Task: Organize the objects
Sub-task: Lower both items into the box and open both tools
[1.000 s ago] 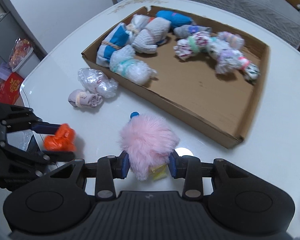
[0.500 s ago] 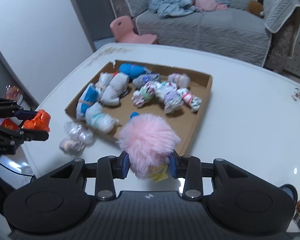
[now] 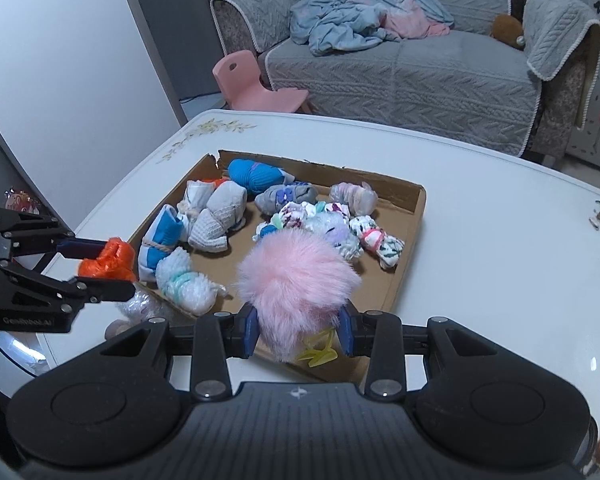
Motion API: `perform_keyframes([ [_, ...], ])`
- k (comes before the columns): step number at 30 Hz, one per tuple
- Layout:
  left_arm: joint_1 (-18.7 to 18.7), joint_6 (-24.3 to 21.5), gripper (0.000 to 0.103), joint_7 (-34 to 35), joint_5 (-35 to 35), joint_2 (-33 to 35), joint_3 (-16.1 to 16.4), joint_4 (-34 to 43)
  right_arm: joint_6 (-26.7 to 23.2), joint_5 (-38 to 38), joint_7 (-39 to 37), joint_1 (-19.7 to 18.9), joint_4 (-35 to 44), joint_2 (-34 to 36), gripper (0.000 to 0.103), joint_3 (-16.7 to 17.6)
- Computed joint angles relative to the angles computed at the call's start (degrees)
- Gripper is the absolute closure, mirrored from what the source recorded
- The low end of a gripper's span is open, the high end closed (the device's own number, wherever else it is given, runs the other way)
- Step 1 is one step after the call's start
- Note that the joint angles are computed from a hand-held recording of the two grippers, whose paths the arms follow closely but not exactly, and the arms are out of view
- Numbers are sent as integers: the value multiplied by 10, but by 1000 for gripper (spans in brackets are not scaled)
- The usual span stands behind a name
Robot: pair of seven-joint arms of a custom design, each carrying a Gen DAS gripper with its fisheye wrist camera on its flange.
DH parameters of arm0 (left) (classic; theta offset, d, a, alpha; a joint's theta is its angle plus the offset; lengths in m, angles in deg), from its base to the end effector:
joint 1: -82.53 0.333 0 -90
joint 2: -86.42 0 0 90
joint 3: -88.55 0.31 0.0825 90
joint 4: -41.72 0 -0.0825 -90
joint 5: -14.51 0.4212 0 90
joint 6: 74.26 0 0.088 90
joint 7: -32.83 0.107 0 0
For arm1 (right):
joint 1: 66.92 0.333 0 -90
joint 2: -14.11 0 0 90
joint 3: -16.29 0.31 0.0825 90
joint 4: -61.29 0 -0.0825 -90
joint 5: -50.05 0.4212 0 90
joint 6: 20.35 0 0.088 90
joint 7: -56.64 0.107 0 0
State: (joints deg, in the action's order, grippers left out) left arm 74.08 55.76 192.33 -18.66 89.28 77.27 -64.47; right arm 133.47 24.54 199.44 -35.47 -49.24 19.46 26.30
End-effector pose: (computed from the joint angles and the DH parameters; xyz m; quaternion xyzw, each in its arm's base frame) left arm 0.6027 -0.2288 0.5152 -0.1479 0.9401 -0.2975 0.0766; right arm 0.4873 0.4447 0.4924 -0.7033 0.6175 -0.1373 0.3242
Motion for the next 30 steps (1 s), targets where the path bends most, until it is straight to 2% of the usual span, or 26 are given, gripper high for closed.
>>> perform_keyframes([
  [10, -10, -1, 51, -20, 18, 51, -13, 57, 14, -10, -8, -5, 16, 19, 68, -9],
  [17, -10, -10, 51, 9, 30, 98, -27, 105, 31, 36, -84, -11, 27, 39, 68, 0],
  [30, -22, 30, 51, 17, 56, 130, -39, 106, -7, 80, -156, 2, 88, 97, 68, -3],
])
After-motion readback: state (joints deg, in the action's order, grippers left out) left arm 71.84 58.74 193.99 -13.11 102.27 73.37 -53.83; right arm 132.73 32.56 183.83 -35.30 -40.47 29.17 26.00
